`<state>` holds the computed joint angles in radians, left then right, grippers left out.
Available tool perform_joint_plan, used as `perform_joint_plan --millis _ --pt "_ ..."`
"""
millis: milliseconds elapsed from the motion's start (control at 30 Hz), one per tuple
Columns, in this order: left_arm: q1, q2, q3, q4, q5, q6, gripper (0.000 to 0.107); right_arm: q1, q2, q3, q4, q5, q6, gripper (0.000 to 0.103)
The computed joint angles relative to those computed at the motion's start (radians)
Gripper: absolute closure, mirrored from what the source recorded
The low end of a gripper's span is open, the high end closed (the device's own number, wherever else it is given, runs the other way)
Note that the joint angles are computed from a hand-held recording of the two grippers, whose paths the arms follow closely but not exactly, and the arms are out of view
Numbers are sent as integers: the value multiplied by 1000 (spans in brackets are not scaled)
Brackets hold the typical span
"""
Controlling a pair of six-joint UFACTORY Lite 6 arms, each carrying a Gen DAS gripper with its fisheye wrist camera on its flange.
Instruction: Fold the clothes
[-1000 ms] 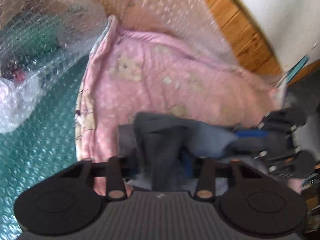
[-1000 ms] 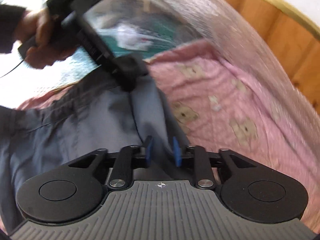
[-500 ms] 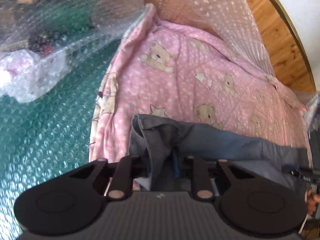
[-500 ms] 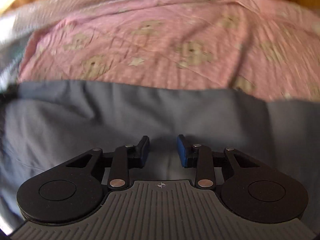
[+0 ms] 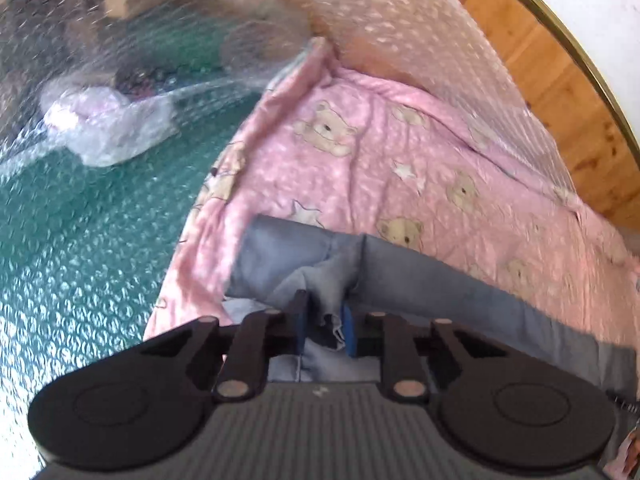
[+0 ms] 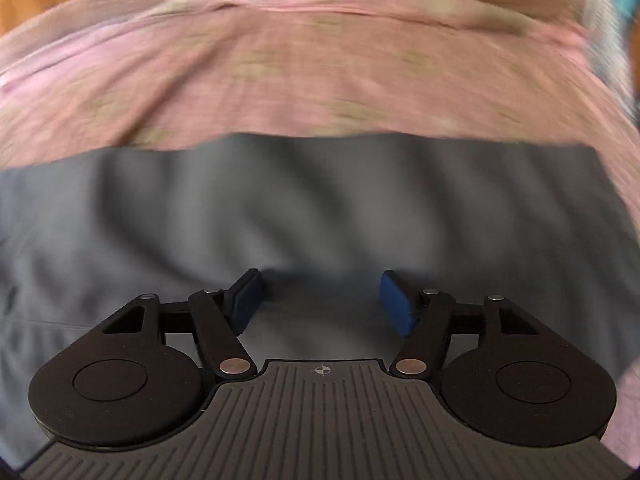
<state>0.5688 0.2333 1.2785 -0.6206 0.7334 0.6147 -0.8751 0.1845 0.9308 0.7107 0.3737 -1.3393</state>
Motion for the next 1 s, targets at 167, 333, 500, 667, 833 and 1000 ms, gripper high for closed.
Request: perform_joint_plan --millis 167,333,500,667,833,1000 --pt "116 -131 38 -5 22 -94 67 -103 -37 56 -2 146 -1 43" --pt "91 -567 -302 -48 291 36 67 -173 -313 -163 140 485 -262 38" --pt "133 -1061 -794 221 429 45 71 -243 -231 -257 83 413 -564 40" --pt "626 -1013 -787 216 426 237 103 -523 131 52 124 543 -956 57" --pt "593 -1215 -737 178 610 195 68 -526 33 9 112 537 -1005 44" --pt "98 -1392 -879 418 500 -249 65 -548 -77 -126 87 536 -1087 31"
